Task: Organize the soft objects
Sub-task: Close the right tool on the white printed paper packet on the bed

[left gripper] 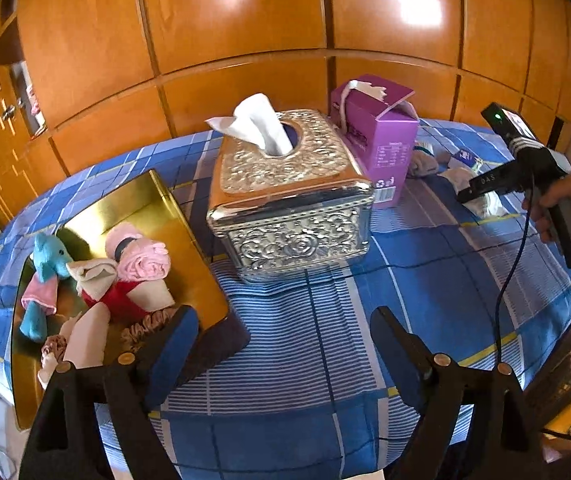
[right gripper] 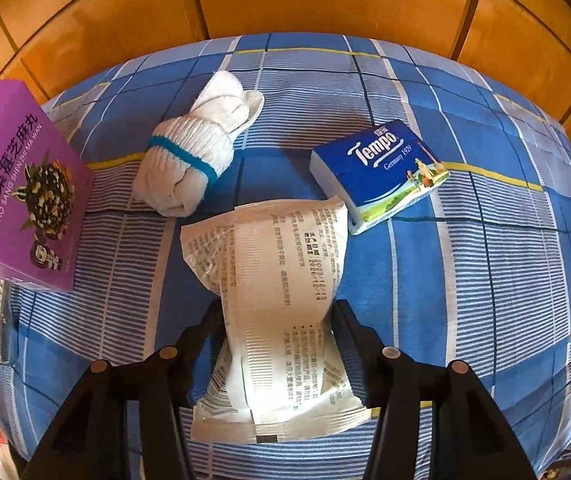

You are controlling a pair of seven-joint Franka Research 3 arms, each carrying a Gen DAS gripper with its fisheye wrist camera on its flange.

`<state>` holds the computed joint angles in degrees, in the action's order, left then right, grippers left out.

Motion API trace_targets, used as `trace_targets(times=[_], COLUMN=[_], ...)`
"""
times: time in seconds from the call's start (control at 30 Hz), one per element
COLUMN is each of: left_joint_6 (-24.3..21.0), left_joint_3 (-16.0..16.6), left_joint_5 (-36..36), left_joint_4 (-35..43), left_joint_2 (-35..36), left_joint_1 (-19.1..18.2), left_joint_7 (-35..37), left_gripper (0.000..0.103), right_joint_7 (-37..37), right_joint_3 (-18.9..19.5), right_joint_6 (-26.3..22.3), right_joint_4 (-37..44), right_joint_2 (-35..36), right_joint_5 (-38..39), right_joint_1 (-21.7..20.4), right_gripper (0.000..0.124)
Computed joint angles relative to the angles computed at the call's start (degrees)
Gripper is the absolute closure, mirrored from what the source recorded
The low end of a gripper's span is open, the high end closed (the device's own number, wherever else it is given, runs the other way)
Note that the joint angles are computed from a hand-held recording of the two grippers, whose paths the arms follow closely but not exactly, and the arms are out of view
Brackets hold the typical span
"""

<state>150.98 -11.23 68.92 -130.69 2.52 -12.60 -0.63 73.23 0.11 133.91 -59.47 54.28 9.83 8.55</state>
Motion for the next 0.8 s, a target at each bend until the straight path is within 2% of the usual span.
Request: trace_targets(times=[0.07,0.23,0.73,0.8], left_joint_6=[-0.5,-0.1,4.0,6.5], left_joint_3=[-0.2,0.2,4.4,6.2], left_joint_5=[0.7,1.6,-0.1,3.8], left_joint_4=[0.9,3.7,14.6,14.9], left_joint_2=[0.9,3.8,17.6,18.2], left_joint_1=[-0.4,-1.1,-5.4,-6.4], left_joint_7=[0.8,3.6,13.7,9.1], left_gripper=[0.010,0.010,0.009,0.008], right_joint_7=[0.3,0.4,-0.8,-0.4], right_joint_3=[-0.2,-0.3,-0.4,-0.8], right_joint_6=[0.3,0.9,3.2,4.1], right_joint_4=[0.6,0.2,-2.8,-3.7], right_joint_2=[0.6,0.5,-0.8,-1.3], right_joint_5=[-0.3,-0.6,-0.9,-1.2], right_joint_1=[0.5,0.7,0.8,1.2], right_gripper=[0.068,0.068,0.068,0.069])
